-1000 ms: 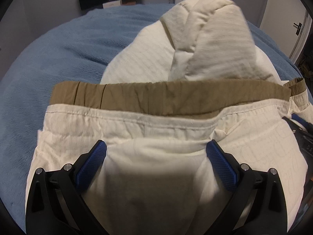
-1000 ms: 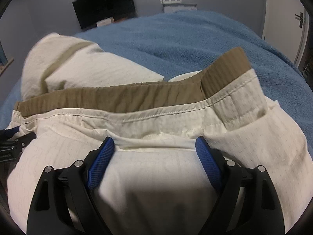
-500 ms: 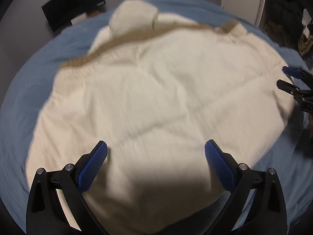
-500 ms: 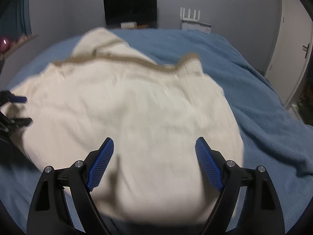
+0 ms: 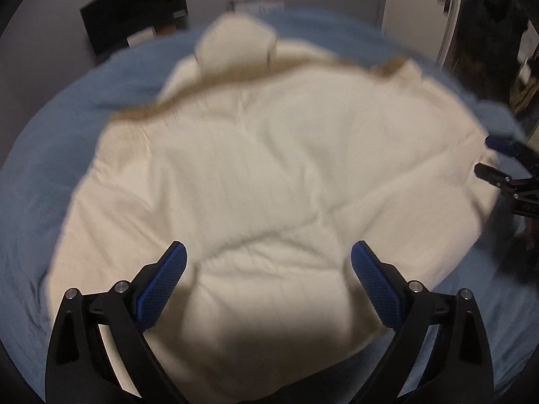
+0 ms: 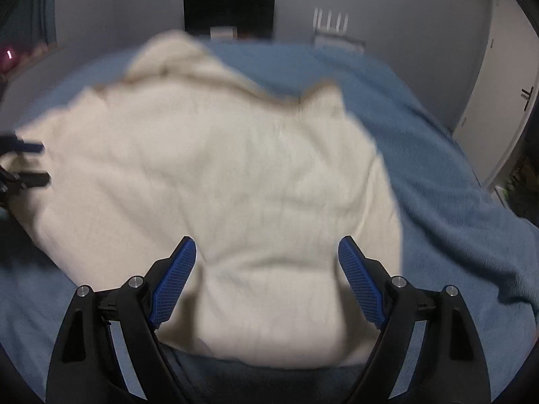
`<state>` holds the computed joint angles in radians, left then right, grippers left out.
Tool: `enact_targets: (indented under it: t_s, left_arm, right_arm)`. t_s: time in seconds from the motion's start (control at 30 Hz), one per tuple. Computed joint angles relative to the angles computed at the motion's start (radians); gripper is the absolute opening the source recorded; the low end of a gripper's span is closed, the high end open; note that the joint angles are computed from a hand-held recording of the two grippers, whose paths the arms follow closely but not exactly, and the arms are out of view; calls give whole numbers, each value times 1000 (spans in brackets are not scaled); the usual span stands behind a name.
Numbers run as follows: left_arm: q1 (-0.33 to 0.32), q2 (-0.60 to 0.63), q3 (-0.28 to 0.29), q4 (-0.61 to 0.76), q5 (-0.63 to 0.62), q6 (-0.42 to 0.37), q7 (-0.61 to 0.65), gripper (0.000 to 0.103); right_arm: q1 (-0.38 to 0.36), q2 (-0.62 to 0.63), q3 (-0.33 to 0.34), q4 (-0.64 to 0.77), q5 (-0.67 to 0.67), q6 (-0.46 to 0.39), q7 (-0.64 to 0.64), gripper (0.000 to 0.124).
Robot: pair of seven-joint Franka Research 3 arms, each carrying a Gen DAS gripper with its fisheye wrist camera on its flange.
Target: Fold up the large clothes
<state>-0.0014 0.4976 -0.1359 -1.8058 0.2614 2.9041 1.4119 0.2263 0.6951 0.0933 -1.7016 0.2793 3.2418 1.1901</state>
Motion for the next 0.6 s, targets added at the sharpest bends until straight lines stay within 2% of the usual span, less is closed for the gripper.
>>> enact_targets:
  t_s: [0.07, 0.13, 0.2, 0.23, 0.3, 0.33, 0.37, 0.43, 0.5, 0.53, 0.6]
  left_arm:
    - [34, -28, -19, -18, -21, 40, 19, 95]
    - [34, -43, 8, -12, -10, 47, 9, 95]
    - [21, -43, 59, 10, 17, 38, -24, 95]
    - [29, -33, 79, 39, 20, 15, -42, 95]
    - [83, -7, 60, 88, -19, -24, -35, 95]
    - [127, -2, 30, 96, -10, -38, -39, 93]
    - [136, 28, 34, 139, -53, -72, 5, 93]
    - [158, 85, 19, 219, -65, -155, 62, 86]
    - [151, 156, 20, 319, -71, -239, 96, 80]
    - [149, 192, 22, 366, -73, -276, 113, 75]
    - [159, 237, 9, 417, -90, -304, 158, 74]
  right_arm:
    - [-49, -6, 48, 19, 3, -8, -6, 82]
    - [-44, 5, 27, 75, 13, -68, 11, 82]
    - [-44, 36, 3, 153, 19, -129, 27, 82]
    - [-35, 54, -21, 193, 19, -157, 41, 82]
    - [-35, 96, -43, 273, 15, -214, 61, 82]
    - [-36, 130, -57, 336, 11, -261, 77, 82]
    - [-32, 167, -75, 401, 6, -305, 100, 82]
    - [-57, 228, -64, 503, 3, -381, 111, 82]
    - [-75, 310, -49, 636, -40, -459, 149, 82]
    - [-66, 332, -68, 675, -17, -492, 135, 82]
    - [-70, 419, -63, 816, -49, -563, 146, 82]
